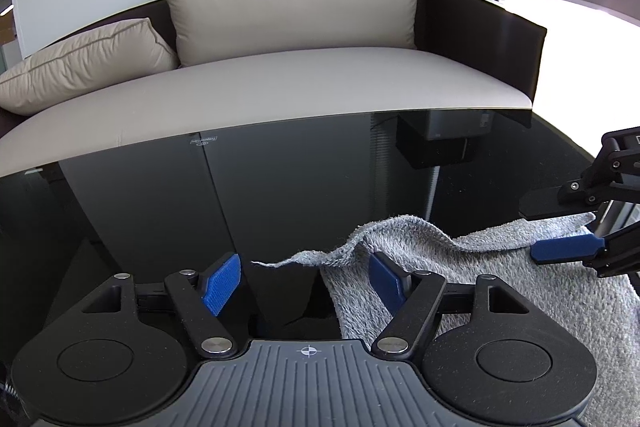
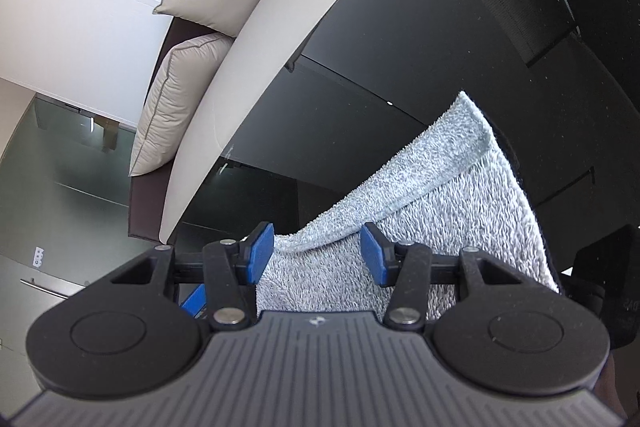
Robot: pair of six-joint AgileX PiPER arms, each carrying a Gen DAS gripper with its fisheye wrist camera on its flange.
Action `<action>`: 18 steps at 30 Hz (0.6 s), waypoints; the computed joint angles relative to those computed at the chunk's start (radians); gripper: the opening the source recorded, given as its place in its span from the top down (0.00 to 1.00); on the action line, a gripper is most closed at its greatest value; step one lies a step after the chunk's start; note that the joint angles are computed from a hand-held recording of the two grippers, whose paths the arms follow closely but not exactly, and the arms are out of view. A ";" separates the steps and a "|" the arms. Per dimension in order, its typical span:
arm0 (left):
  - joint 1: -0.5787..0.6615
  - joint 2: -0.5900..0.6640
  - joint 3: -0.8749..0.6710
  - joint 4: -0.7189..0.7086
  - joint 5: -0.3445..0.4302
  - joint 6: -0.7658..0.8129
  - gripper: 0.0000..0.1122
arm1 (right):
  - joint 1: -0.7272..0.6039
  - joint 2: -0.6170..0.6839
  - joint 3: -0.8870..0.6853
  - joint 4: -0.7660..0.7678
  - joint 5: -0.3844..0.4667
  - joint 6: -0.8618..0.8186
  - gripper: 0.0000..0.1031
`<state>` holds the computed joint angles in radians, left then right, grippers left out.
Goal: Fold towel
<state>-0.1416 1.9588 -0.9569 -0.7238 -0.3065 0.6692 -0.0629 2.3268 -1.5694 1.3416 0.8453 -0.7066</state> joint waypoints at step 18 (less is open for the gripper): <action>0.008 -0.016 0.046 0.110 -0.012 -0.126 0.38 | 0.008 -0.015 0.039 0.164 -0.084 -0.141 0.49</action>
